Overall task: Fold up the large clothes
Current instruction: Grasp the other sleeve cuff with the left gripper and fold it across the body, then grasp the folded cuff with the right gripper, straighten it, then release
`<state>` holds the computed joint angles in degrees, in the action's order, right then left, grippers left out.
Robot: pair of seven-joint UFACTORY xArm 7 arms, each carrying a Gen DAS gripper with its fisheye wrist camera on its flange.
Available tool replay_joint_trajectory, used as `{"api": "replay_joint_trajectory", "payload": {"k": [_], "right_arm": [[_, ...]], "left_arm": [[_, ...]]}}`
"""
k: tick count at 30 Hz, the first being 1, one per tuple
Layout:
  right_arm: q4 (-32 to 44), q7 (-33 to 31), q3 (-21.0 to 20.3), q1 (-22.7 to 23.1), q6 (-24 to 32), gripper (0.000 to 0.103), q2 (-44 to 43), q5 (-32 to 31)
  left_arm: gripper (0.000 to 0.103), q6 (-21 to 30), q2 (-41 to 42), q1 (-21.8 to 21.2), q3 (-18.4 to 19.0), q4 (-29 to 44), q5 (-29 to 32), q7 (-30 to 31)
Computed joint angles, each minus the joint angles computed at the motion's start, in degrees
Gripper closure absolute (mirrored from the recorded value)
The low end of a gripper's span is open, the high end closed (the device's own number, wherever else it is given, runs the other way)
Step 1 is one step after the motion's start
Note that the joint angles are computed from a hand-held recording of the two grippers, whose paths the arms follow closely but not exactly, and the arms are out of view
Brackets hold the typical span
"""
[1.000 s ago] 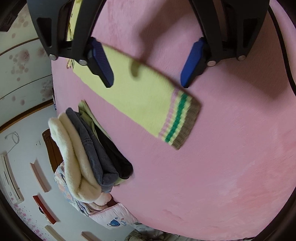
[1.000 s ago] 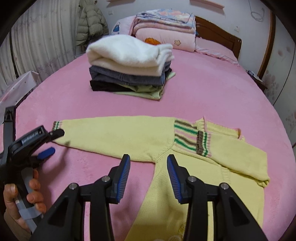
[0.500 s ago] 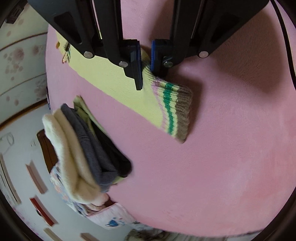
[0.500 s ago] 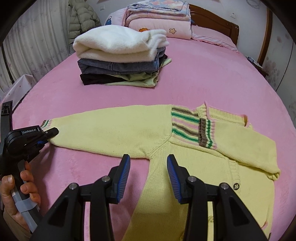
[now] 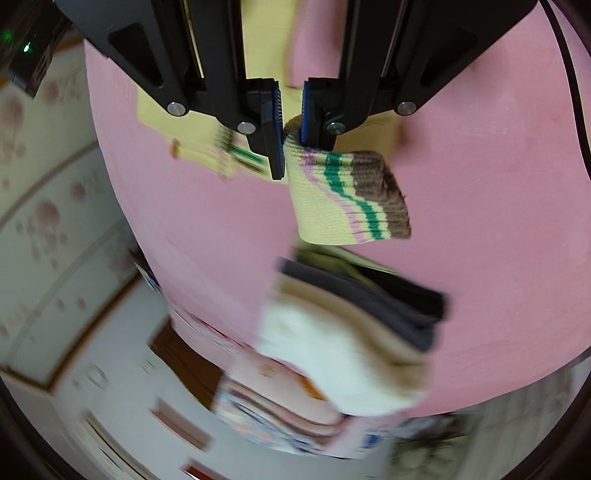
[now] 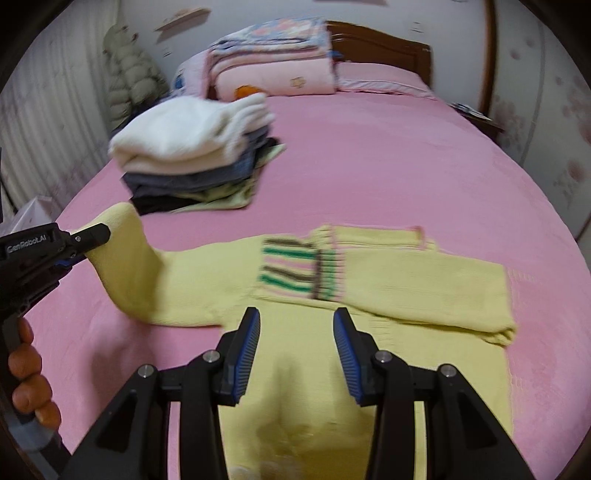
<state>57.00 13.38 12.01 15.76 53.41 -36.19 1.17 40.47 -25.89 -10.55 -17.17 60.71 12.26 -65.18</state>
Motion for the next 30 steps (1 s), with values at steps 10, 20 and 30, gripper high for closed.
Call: {"api": "replay_joint_trajectory", "payload": {"k": [10, 20, 30], "right_arm": [[-5.6, -2.3, -5.7, -5.4, 4.6, 0.061, -5.5, -0.8], [-4.9, -5.8, -9.9, -2.7, 5.0, 0.061, -3.7, 10.0], [-3.0, -7.6, -9.8, -0.8, 3.2, 0.061, 3.6, 16.5]], "left_arm": [[0.076, 3.1, 23.0, -9.6, -2.0, 14.1, -0.7, 6.0], [0.027, -1.1, 6.9, -9.6, 1.1, 1.8, -2.5, 3.7], [0.028, 6.8, -4.3, -5.4, 1.7, -8.9, -2.5, 6.8]]}}
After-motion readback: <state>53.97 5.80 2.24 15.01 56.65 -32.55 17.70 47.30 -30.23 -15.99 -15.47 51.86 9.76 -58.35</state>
